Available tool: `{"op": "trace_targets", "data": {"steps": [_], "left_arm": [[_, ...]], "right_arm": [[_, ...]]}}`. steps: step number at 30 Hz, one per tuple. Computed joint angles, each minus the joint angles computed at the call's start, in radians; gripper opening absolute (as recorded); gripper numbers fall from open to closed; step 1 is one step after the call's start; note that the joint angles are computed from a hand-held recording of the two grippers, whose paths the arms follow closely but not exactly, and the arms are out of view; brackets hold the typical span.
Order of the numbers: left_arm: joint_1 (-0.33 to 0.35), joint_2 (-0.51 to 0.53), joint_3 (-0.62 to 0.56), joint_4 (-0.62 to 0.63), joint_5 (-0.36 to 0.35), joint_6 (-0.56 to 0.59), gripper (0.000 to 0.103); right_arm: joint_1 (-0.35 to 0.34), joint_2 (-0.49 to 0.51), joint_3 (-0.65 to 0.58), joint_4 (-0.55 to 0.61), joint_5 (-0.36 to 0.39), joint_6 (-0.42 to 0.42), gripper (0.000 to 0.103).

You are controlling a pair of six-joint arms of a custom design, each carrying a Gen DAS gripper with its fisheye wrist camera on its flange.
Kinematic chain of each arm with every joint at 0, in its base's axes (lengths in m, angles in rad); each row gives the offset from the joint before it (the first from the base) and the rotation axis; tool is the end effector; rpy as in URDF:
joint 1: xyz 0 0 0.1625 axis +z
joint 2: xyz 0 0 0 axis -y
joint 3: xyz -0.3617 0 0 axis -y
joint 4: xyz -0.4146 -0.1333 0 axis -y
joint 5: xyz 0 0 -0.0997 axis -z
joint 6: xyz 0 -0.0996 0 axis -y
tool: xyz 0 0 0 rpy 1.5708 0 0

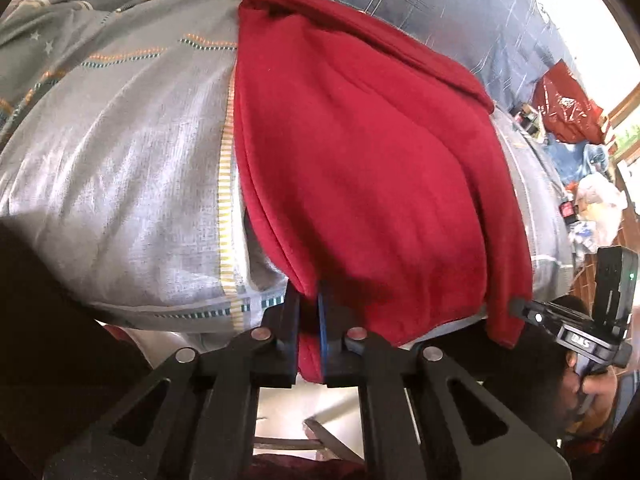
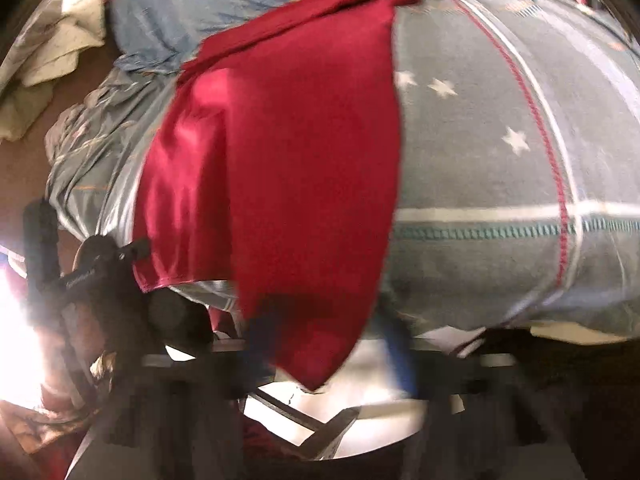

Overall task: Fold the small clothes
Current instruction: 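Grasp the hem with both tools and fold it toward the collar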

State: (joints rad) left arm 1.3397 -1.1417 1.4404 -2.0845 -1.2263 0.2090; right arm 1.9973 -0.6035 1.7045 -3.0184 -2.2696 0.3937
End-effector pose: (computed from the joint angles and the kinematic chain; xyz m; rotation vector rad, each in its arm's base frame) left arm 0.0104 -0.6847 0.2991 0.5567 2.7285 -0.3058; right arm 0.3134 -0.5223 -0.0398 -0.1197 -2.5292 0.7727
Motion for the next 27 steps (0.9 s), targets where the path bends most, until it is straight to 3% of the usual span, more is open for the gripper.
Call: {"op": "trace_targets", "data": {"steps": [6,9,12,16,19,20,21,22,23,27], "left_arm": [[0.005,-0.048,-0.013,0.028,-0.049,0.036,0.004],[-0.001,-0.084,-0.002,-0.007,-0.013,0.074,0.004],[0.011,-0.085,-0.013,-0.005,0.014,0.074,0.004],[0.008,-0.06,-0.003,-0.013,0.04,0.051,0.004],[-0.007,-0.064,0.037,-0.054,0.085,0.078,0.004],[-0.008,-0.061,0.036,-0.05,0.09,0.076,0.004],[-0.006,-0.057,0.033,-0.043,0.098,0.075,0.004],[-0.006,-0.052,0.034,-0.045,0.107,0.071,0.004],[-0.006,-0.051,0.037,-0.047,0.115,0.071,0.005],[-0.007,-0.054,0.05,-0.044,0.141,0.063,0.012]], "right_arm": [[0.059,0.005,-0.006,-0.1,-0.076,-0.137,0.007],[0.089,-0.031,0.03,-0.145,-0.122,-0.157,0.007],[0.085,-0.063,0.067,-0.137,-0.13,-0.134,0.007],[0.048,-0.047,0.048,-0.028,-0.123,-0.056,0.007],[0.033,-0.034,0.033,0.02,-0.11,-0.02,0.013],[0.028,-0.034,0.03,0.039,-0.1,-0.008,0.02],[0.021,-0.033,0.022,0.075,-0.097,0.018,0.028],[0.016,-0.032,0.017,0.087,-0.088,0.028,0.045],[0.008,-0.035,0.023,0.087,-0.071,0.034,0.052],[0.001,-0.021,0.007,0.106,-0.045,0.045,0.052]]}}
